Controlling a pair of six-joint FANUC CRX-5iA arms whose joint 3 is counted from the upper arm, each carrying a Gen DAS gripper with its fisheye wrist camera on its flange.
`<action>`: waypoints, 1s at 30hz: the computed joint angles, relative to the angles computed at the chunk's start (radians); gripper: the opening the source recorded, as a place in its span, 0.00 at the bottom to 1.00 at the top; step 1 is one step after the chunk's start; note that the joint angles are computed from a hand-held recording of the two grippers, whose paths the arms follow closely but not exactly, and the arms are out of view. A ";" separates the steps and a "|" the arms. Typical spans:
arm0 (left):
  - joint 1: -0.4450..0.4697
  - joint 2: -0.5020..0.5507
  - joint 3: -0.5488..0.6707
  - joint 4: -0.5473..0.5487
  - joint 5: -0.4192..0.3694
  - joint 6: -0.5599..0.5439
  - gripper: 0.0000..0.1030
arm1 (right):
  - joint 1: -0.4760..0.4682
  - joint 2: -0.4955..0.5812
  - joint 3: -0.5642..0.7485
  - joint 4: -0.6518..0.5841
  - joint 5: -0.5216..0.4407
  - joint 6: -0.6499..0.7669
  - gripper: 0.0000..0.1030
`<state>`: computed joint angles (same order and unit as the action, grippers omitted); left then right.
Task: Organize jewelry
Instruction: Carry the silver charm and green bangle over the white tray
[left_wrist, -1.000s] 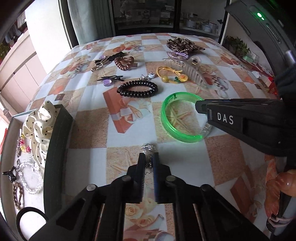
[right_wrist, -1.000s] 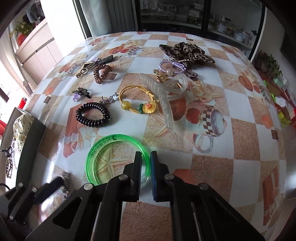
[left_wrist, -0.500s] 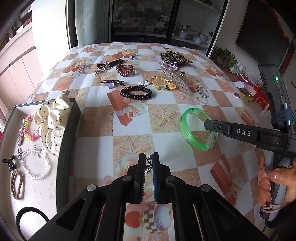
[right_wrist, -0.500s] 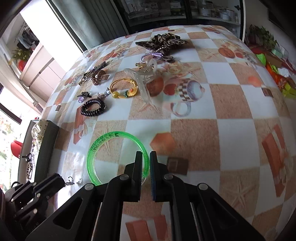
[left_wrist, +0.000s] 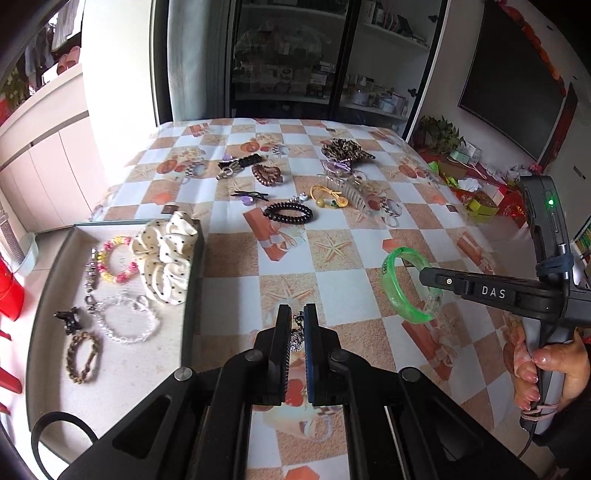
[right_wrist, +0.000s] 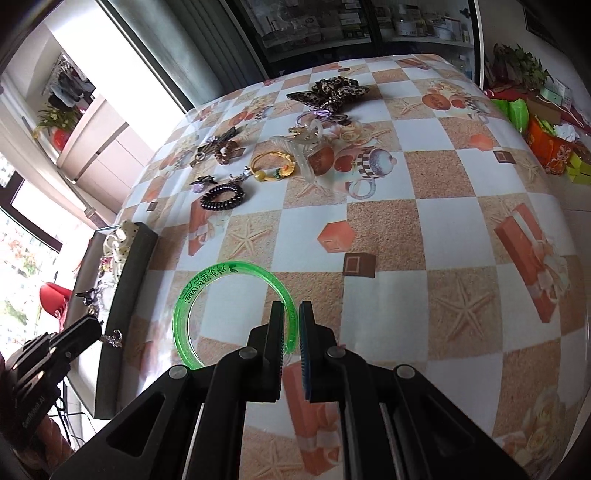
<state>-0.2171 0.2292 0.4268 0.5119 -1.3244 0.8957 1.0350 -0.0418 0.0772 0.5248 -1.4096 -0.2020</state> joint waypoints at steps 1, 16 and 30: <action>0.010 -0.007 -0.005 0.004 0.000 -0.005 0.08 | 0.004 0.006 0.010 0.002 -0.005 0.003 0.08; 0.183 -0.080 -0.091 0.046 0.026 -0.056 0.08 | 0.013 0.206 0.301 -0.003 -0.013 0.190 0.08; 0.311 -0.078 -0.127 0.030 0.071 -0.081 0.08 | -0.046 0.578 0.857 -0.132 -0.107 0.519 0.08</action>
<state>0.0936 0.1510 0.2997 0.5419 -1.2535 0.8150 0.9887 0.5366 0.9339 0.3933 -1.5171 0.3174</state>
